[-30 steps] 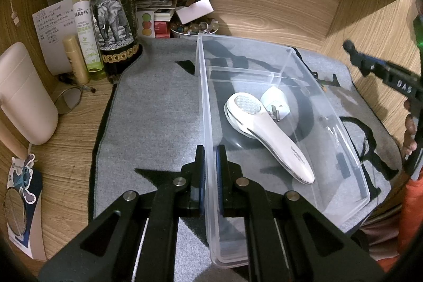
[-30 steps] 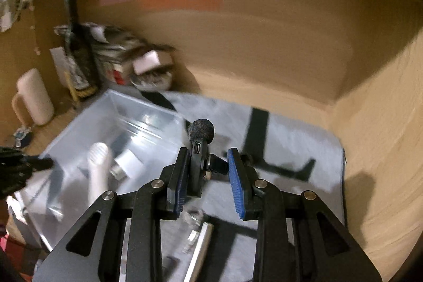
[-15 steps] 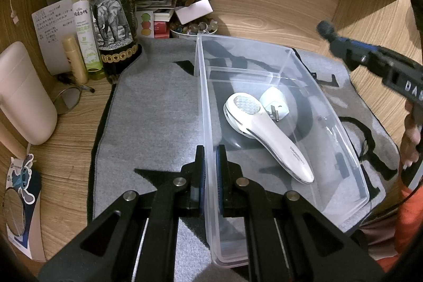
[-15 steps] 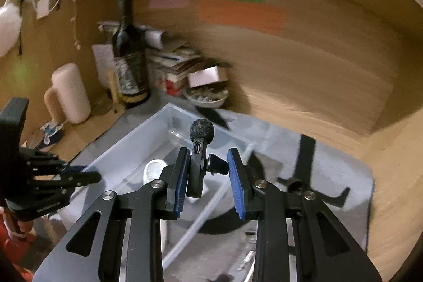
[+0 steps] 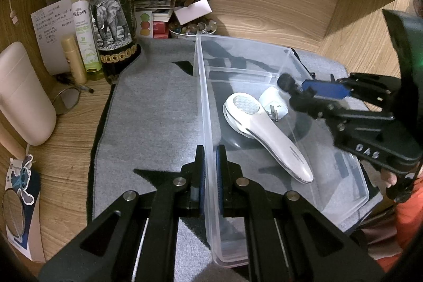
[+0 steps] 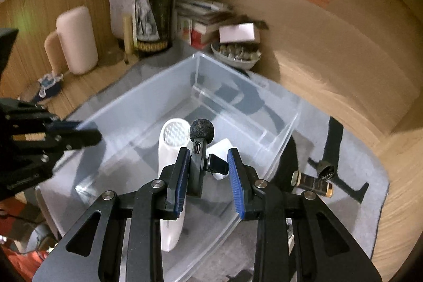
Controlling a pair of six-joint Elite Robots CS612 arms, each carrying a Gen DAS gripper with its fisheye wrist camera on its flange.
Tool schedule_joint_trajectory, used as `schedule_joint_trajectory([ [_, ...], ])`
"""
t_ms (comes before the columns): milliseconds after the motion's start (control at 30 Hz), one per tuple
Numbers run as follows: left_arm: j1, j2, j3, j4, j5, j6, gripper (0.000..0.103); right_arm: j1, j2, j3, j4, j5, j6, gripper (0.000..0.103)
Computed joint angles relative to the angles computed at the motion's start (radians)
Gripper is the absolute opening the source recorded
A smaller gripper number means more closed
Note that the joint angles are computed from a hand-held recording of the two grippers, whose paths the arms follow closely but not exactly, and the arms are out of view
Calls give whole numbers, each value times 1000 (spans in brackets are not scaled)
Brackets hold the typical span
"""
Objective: Organize rigid objects
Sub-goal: 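Carry the black microphone into the box and release it with the right gripper, then move the right gripper to the black-and-gold bottle and grasp it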
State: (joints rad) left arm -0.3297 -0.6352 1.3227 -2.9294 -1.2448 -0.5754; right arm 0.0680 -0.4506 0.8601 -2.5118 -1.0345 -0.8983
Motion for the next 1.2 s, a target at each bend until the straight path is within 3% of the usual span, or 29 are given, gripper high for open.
schedule_joint_trajectory([
  [433, 1, -1, 3, -3, -1, 1, 7, 9, 12, -33, 105, -50, -30, 28],
  [600, 1, -2, 5, -5, -1, 2, 7, 5, 2, -16, 80, -27, -8, 48],
  [700, 1, -2, 5, -4, 0, 3, 7, 1, -6, -7, 68, -8, -2, 49],
  [833, 2, -2, 5, -5, -1, 3, 7, -8, -17, 8, 21, 28, 29, 60],
  [1100, 2, -2, 6, -6, -2, 2, 7, -32, -20, -9, -48, 102, 148, 64],
  [1200, 2, -2, 5, -6, -1, 2, 7, -42, -9, -28, -92, 112, 210, 70],
])
